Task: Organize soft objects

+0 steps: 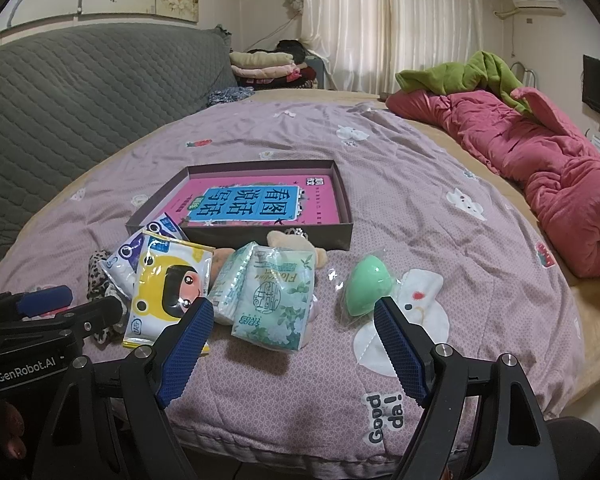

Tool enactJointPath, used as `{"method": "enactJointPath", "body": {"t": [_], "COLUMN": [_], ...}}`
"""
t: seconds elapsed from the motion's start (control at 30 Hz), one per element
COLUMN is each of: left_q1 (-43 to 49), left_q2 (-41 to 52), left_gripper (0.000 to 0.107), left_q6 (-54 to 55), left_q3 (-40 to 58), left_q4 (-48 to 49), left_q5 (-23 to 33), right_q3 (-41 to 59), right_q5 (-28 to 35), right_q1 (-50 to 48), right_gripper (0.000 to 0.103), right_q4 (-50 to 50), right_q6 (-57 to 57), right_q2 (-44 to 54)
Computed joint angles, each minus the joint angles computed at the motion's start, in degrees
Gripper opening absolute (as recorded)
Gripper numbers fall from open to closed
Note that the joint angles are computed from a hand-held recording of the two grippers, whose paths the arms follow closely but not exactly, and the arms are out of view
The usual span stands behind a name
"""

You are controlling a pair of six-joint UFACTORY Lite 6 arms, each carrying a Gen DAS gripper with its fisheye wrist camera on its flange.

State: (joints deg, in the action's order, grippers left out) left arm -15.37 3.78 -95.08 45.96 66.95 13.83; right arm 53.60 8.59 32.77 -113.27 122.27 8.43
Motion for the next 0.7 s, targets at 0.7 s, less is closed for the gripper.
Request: {"method": "enactJointPath", "body": {"t": [0.7], "left_q1": [4.81], "left_q2": [-1.67], "left_gripper": [0.072], "left_q6": [0.49], "left_q3": [-2.14], "left_q4": [0.44], "left_q5": [-3.01], "right_q3": [-0.72], "right_q5": [-2.24], "right_q1": [-4.88], "right_gripper": [0.083], "right_q4": [-6.78], "right_q6": [10.31], "right_q2": [-1.28]}}
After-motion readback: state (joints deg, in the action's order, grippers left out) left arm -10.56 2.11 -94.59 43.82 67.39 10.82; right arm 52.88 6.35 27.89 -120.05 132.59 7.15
